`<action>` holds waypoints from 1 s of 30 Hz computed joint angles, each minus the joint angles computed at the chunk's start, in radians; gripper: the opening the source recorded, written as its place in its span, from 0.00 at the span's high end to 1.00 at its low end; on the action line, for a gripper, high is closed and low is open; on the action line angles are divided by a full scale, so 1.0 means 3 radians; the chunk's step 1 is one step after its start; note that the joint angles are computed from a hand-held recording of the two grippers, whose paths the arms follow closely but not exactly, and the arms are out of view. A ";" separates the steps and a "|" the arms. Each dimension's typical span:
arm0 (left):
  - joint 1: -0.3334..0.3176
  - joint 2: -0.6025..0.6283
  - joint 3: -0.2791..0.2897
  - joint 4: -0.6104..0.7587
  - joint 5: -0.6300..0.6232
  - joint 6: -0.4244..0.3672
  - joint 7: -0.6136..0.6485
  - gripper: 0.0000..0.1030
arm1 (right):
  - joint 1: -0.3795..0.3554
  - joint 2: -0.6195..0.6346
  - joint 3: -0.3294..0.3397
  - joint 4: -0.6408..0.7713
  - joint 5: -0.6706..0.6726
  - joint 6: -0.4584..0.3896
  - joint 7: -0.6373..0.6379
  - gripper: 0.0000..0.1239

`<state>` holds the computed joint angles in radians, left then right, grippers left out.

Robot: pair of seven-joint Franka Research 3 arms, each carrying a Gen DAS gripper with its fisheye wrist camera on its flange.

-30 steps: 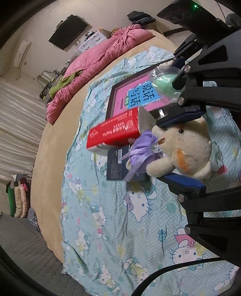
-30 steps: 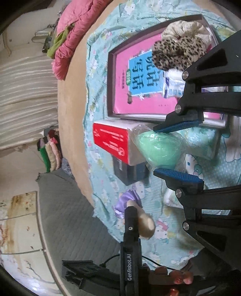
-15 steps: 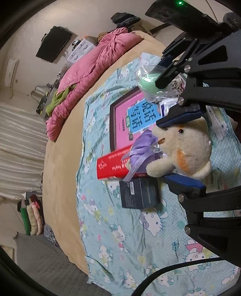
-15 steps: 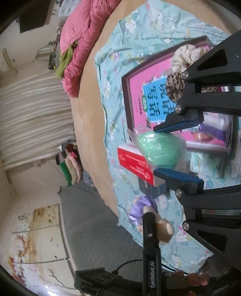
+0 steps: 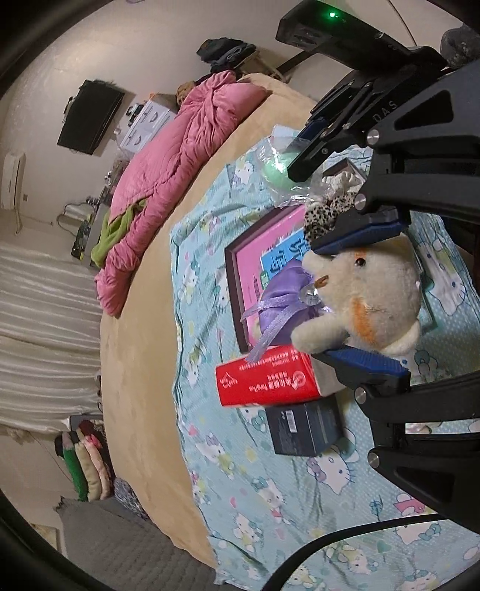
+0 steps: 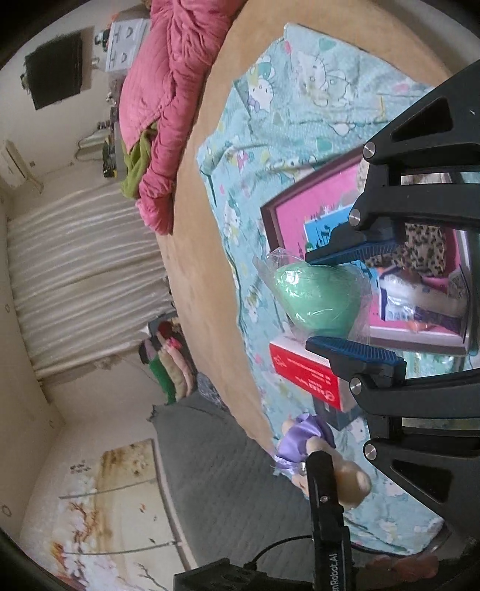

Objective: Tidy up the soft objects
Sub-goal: 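Lift and carry the plush bunny and green sponge over the pink tray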

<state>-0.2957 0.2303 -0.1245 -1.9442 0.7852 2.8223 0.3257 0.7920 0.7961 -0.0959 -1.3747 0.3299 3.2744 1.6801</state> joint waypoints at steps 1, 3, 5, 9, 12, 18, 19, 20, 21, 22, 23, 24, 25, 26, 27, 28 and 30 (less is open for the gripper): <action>-0.0008 0.0021 -0.0006 0.0035 0.0002 -0.0015 0.0020 0.52 | -0.0005 -0.0020 -0.0004 -0.0028 0.0011 0.0022 0.0004 0.68; -0.0025 0.0066 -0.0016 0.0101 -0.0010 -0.0033 0.0057 0.52 | 0.0013 -0.0047 -0.0052 -0.0078 0.0055 0.0073 0.0022 0.68; -0.0033 0.0106 -0.0026 0.0150 -0.0048 -0.0032 0.0110 0.52 | 0.0037 -0.0072 -0.0098 -0.0127 0.0106 0.0109 0.0032 0.68; -0.0083 0.0226 -0.0039 0.0282 -0.0114 -0.0035 0.0243 0.52 | 0.0073 -0.0107 -0.0189 -0.0204 0.0227 0.0165 0.0041 0.68; -0.0123 0.0340 -0.0056 0.0402 -0.0207 -0.0036 0.0377 0.52 | 0.0113 -0.0133 -0.0270 -0.0267 0.0322 0.0198 0.0044 0.68; -0.0207 0.0548 -0.0060 0.0622 -0.0416 -0.0056 0.0632 0.52 | 0.0186 -0.0160 -0.0418 -0.0360 0.0472 0.0225 0.0004 0.68; -0.0218 0.0581 -0.0060 0.0652 -0.0449 -0.0051 0.0670 0.52 | 0.0191 -0.0161 -0.0433 -0.0369 0.0492 0.0225 0.0000 0.68; -0.0221 0.0624 -0.0070 0.0691 -0.0495 -0.0044 0.0725 0.52 | 0.0197 -0.0163 -0.0444 -0.0382 0.0512 0.0232 -0.0001 0.68; -0.0225 0.0660 -0.0080 0.0725 -0.0545 -0.0049 0.0779 0.52 | 0.0187 -0.0168 -0.0435 -0.0390 0.0522 0.0233 -0.0007 0.68; -0.0235 0.0691 -0.0081 0.0751 -0.0585 -0.0050 0.0820 0.52 | 0.0182 -0.0171 -0.0436 -0.0401 0.0534 0.0234 -0.0012 0.68; -0.0239 0.0735 -0.0091 0.0785 -0.0632 -0.0043 0.0873 0.52 | 0.0248 -0.0165 -0.0532 -0.0412 0.0577 0.0218 -0.0001 0.68; -0.0243 0.0765 -0.0096 0.0808 -0.0677 -0.0038 0.0917 0.52 | 0.0330 -0.0149 -0.0647 -0.0411 0.0613 0.0177 0.0015 0.68; -0.0249 0.0802 -0.0101 0.0836 -0.0721 -0.0039 0.0961 0.52 | 0.0430 -0.0131 -0.0795 -0.0414 0.0635 0.0116 0.0041 0.68; -0.0259 0.0843 -0.0101 0.0871 -0.0758 -0.0038 0.1000 0.52 | 0.0518 -0.0110 -0.0924 -0.0418 0.0637 0.0072 0.0089 0.68; -0.0270 0.0873 -0.0099 0.0897 -0.0793 -0.0038 0.1031 0.52 | 0.0536 -0.0100 -0.0962 -0.0421 0.0606 0.0056 0.0126 0.68; -0.0267 0.0902 -0.0113 0.0917 -0.0840 -0.0034 0.1081 0.52 | 0.0541 -0.0100 -0.0981 -0.0433 0.0568 0.0045 0.0153 0.68; -0.0273 0.0963 -0.0119 0.0960 -0.0918 -0.0021 0.1152 0.52 | 0.0553 -0.0088 -0.1018 -0.0437 0.0499 0.0002 0.0219 0.68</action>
